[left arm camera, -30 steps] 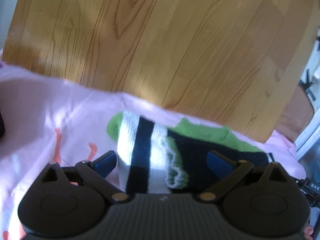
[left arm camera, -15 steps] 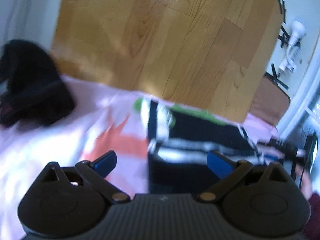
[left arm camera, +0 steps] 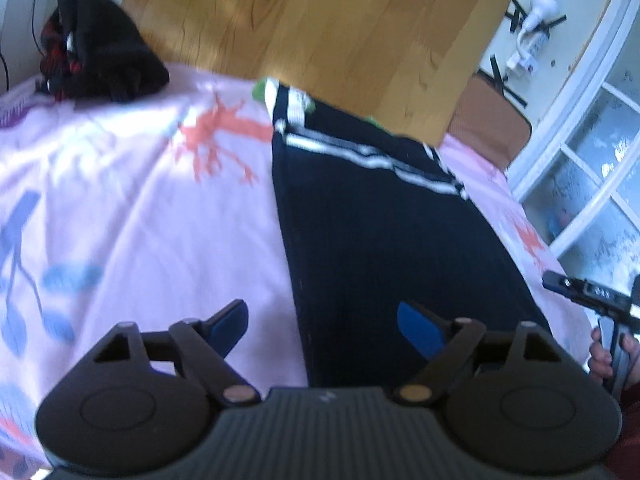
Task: Fold small clothes
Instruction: 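Grasp the navy sweater hem with both grippers, then lift the hem with both grippers and fold it over toward the green collar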
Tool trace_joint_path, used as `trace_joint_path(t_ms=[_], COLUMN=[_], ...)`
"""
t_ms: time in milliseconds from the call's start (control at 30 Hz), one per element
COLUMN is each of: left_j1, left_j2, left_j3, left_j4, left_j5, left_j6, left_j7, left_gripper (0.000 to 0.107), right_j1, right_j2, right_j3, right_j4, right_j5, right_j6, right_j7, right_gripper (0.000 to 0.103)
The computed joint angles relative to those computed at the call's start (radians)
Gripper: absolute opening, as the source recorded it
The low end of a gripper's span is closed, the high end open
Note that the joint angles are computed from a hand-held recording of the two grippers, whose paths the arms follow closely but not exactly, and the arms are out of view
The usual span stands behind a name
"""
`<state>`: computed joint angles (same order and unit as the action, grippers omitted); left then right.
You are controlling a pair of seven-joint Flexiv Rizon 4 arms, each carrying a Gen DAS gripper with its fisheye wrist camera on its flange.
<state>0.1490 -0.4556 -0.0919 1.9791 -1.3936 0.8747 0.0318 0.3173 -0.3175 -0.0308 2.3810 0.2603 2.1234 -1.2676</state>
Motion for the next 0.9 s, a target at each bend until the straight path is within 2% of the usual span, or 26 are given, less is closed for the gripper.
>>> trace_joint_path(t_ms=[133, 200, 233, 267, 300, 367, 400, 433, 500, 667, 767, 900], left_j1=[0.003, -0.003, -0.004, -0.005, -0.01, -0.016, -0.016, -0.012, 0.001, 0.03, 0.033, 0.0], left_j2=[0.01, 0.027, 0.035, 0.041, 0.046, 0.047, 0.045, 0.042, 0.041, 0.029, -0.007, -0.111], left_j3=[0.02, 0.01, 0.011, 0.013, 0.014, 0.016, 0.015, 0.015, 0.014, 0.001, -0.018, -0.056], left_j4=[0.031, 0.062, 0.073, 0.081, 0.088, 0.091, 0.089, 0.083, 0.073, 0.013, -0.067, -0.252], left_j5=[0.098, 0.077, 0.081, 0.086, 0.082, 0.084, 0.078, 0.075, 0.058, -0.032, -0.102, -0.135], left_j6=[-0.026, 0.001, -0.003, -0.009, -0.003, 0.004, 0.002, -0.009, -0.042, -0.144, -0.181, -0.108], left_j7=[-0.037, 0.014, 0.03, 0.037, 0.041, 0.03, 0.02, 0.008, -0.013, -0.038, -0.063, -0.134], left_gripper=[0.073, 0.066, 0.058, 0.046, 0.032, 0.018, 0.014, 0.011, 0.011, 0.011, 0.011, 0.011], right_j1=[0.001, -0.04, -0.054, -0.04, -0.053, -0.075, -0.051, -0.031, -0.054, -0.114, -0.157, -0.213], right_j2=[0.048, 0.049, 0.044, 0.032, 0.019, 0.001, -0.006, -0.015, -0.025, -0.053, -0.078, -0.132], right_j3=[0.035, 0.081, 0.091, 0.1, 0.117, 0.136, 0.121, 0.11, 0.113, 0.119, 0.107, 0.083], right_j4=[0.092, 0.122, 0.137, 0.149, 0.162, 0.173, 0.17, 0.161, 0.155, 0.113, 0.037, -0.118], right_j5=[0.031, -0.005, -0.041, -0.012, -0.035, -0.087, -0.066, -0.049, -0.078, -0.132, -0.197, -0.288], right_j6=[0.004, 0.009, 0.007, 0.053, 0.089, 0.126, 0.132, 0.14, 0.159, 0.272, 0.302, 0.241], right_j7=[0.025, 0.069, 0.106, 0.092, 0.109, 0.135, 0.119, 0.103, 0.123, 0.171, 0.202, 0.256], right_gripper=[0.045, 0.041, 0.039, 0.038, 0.038, 0.025, 0.019, 0.015, 0.012, 0.011, 0.011, 0.011])
